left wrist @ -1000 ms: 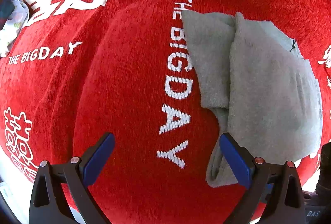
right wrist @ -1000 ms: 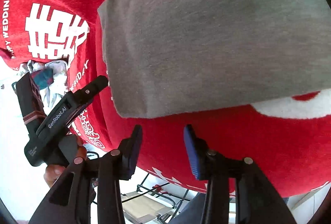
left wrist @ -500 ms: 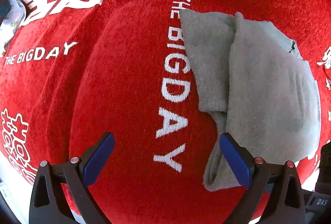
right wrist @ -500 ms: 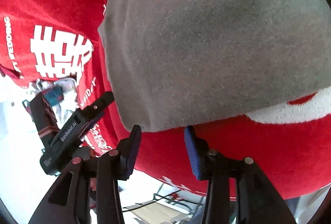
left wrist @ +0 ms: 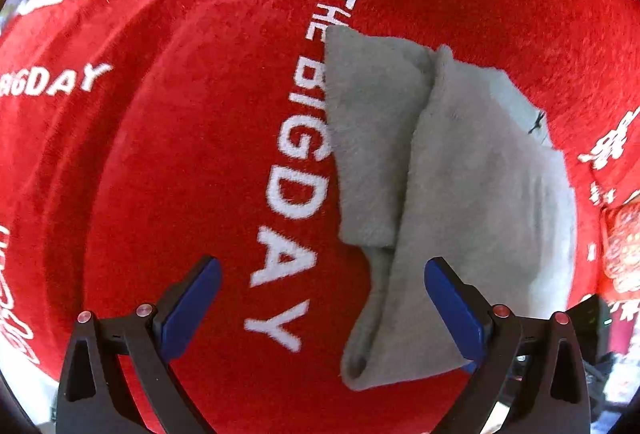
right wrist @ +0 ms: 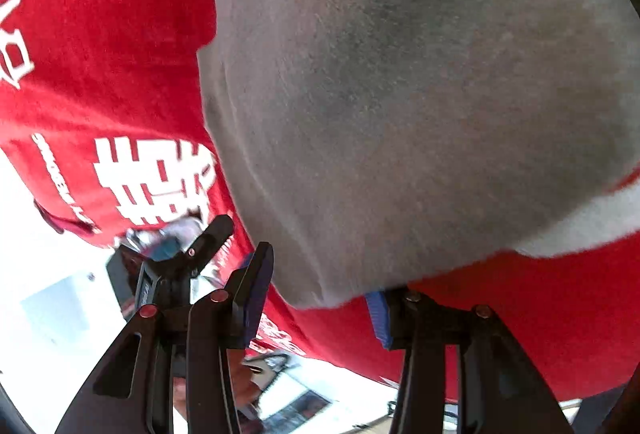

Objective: Fold small clothes

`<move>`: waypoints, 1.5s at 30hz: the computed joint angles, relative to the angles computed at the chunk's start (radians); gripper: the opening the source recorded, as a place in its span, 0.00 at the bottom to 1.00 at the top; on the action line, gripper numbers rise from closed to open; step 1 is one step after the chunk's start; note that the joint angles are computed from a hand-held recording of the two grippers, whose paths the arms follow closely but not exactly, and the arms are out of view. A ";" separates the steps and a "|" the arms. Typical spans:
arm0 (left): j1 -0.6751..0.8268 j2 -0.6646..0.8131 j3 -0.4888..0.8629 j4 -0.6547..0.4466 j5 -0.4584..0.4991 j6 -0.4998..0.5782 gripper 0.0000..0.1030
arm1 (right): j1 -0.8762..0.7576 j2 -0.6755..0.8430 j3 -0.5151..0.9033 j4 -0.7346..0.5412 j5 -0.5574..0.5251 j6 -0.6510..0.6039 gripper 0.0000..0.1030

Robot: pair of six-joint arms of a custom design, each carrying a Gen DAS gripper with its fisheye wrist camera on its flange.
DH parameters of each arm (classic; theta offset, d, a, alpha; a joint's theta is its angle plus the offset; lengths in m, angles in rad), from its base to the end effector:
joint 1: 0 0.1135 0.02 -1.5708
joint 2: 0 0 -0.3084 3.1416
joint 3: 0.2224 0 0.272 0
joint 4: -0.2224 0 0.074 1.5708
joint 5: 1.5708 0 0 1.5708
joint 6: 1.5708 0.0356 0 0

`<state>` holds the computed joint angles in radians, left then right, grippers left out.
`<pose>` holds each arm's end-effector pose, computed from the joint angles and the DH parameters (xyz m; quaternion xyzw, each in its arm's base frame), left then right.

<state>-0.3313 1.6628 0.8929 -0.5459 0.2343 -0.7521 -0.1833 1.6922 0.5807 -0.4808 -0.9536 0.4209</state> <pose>0.2885 -0.1080 0.1739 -0.1912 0.9665 -0.1644 0.0484 0.2282 -0.0128 0.1138 -0.2690 -0.8467 -0.4545 0.0639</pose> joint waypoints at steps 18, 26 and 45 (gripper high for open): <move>-0.017 0.194 0.192 0.178 0.275 -0.013 0.99 | -0.032 -0.007 0.199 -0.276 -0.152 -0.240 0.08; -0.086 0.289 0.317 0.058 0.154 0.008 0.82 | 0.015 0.032 0.243 -0.490 0.065 -0.468 0.15; -0.160 0.330 0.409 -0.022 -0.008 0.003 0.27 | -0.115 0.183 0.623 -0.496 0.465 -0.695 0.02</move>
<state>-0.4917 1.9928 1.3023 -0.5676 0.2259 -0.7493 -0.2978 1.8752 1.2042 -0.9767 -0.4886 -0.2744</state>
